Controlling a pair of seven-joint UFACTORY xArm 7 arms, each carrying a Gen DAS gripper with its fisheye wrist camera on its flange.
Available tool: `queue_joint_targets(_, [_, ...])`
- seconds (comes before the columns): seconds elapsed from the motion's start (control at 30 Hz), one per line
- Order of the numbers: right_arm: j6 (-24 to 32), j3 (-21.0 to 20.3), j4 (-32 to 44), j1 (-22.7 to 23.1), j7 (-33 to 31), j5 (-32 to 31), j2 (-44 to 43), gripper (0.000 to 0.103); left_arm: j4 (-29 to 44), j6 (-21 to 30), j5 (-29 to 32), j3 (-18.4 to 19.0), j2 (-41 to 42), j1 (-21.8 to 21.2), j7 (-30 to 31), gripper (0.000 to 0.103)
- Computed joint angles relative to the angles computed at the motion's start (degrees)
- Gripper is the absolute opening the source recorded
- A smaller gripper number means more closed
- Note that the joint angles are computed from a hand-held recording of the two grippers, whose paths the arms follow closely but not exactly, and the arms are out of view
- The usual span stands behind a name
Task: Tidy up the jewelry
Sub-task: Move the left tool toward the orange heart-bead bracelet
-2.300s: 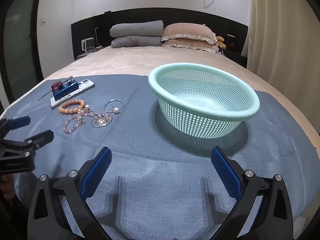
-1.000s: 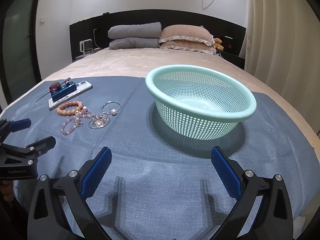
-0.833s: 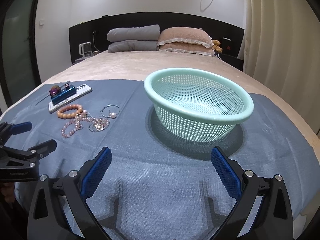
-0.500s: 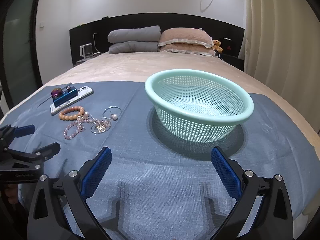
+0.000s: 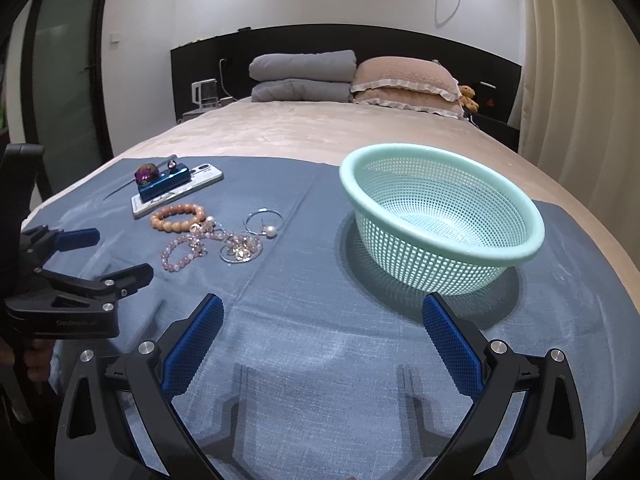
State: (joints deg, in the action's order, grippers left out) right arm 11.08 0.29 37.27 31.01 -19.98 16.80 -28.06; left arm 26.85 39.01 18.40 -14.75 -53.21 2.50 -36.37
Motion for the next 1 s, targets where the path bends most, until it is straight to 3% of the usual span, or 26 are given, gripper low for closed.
queue_joint_targets(0.2, [2.43,-1.47,2.88,2.65,-3.88,1.63,2.34,0.095,0.66,-0.69,-0.51,1.37,2.02,0.18,0.49,0.097])
queue_joint_targets(0.5, [6.61,-1.66,9.79,4.35,-14.35,9.51,9.32,0.095,2.49,-1.06,-0.59,2.64,6.15,1.71,1.15,0.097])
queue_joint_targets(1.0, [11.08,6.69,20.72,-2.28,-24.02,16.62,21.00,0.095,7.98,-3.89,-2.85,8.32,15.48,3.19,6.88,0.097])
